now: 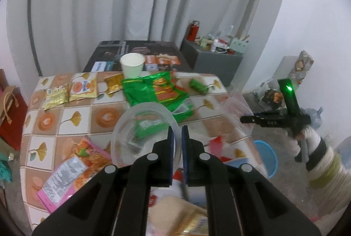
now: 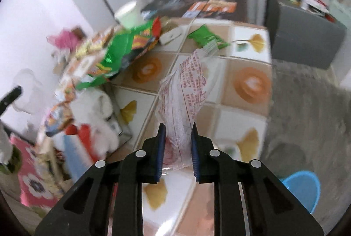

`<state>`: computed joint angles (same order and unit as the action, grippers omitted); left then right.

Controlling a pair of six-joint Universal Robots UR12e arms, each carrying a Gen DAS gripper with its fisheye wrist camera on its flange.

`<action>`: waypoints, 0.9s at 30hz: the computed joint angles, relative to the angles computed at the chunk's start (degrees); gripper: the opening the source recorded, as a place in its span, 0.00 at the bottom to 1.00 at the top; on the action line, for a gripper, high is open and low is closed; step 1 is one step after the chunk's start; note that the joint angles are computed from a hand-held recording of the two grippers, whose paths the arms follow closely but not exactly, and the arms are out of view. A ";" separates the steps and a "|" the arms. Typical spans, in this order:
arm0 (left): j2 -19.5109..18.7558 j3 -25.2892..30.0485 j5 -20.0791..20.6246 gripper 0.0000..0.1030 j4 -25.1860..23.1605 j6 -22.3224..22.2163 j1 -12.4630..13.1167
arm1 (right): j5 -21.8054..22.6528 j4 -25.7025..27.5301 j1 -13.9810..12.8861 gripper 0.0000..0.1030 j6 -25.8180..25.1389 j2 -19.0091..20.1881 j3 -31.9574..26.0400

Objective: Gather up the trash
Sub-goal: 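Close the right gripper on the clear plastic bag and lift it, then carry the plastic bag over the blue wastebasket and open the right gripper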

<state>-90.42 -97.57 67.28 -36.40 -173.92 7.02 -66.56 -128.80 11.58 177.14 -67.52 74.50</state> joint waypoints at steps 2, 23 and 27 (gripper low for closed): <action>0.27 0.50 -2.18 0.06 -0.90 -0.25 -0.49 | 1.39 -4.76 -1.45 0.19 3.65 -3.34 4.78; -23.51 30.90 -12.18 0.06 -37.56 11.04 -23.43 | 3.31 -18.46 -18.92 0.23 42.32 -20.00 36.46; -30.13 37.72 -10.02 0.06 -41.04 10.06 -27.07 | 4.69 -19.86 -20.68 0.24 47.34 -18.34 38.64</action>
<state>-120.56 -59.85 57.27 -77.44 -163.86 -20.05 -61.87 -148.66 -9.09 224.48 -85.86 113.14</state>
